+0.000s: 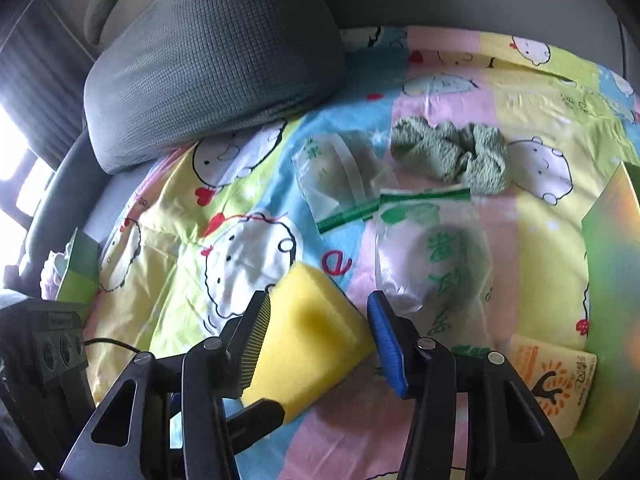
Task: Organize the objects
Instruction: 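Move the left tool back and grasp the yellow sponge, then carry the yellow sponge with the left tool into the box beside the green sponge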
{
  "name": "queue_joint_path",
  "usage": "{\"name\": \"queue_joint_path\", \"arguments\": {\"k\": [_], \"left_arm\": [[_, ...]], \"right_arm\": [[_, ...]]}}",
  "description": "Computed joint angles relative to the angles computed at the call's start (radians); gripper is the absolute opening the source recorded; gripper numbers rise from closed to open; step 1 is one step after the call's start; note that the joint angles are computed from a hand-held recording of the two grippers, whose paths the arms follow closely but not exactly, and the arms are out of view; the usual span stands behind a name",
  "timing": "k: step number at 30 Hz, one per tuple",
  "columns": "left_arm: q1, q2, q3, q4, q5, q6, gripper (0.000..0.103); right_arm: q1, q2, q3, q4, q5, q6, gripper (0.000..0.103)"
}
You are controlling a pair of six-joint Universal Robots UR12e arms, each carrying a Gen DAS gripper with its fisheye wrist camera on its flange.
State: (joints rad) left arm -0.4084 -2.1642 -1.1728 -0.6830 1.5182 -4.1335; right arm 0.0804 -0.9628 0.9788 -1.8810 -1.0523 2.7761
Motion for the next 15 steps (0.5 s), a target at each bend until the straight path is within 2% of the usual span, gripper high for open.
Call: {"name": "queue_joint_path", "arguments": {"k": [3, 5, 9, 15], "left_arm": [[0.001, -0.006, 0.002, 0.006, -0.019, 0.007, 0.044], [-0.001, -0.011, 0.010, 0.001, -0.005, 0.013, 0.043], [-0.006, -0.011, 0.016, -0.001, 0.019, 0.033, 0.041], [-0.026, -0.007, 0.027, 0.019, 0.106, 0.134, 0.041]], "right_arm": [[0.004, 0.000, 0.005, 0.013, -0.017, -0.017, 0.053], [0.007, -0.002, 0.016, 0.000, -0.036, -0.014, 0.053], [-0.001, -0.012, 0.038, -0.016, -0.018, -0.002, 0.049], [-0.017, -0.050, 0.096, -0.095, 0.028, 0.022, 0.049]]}}
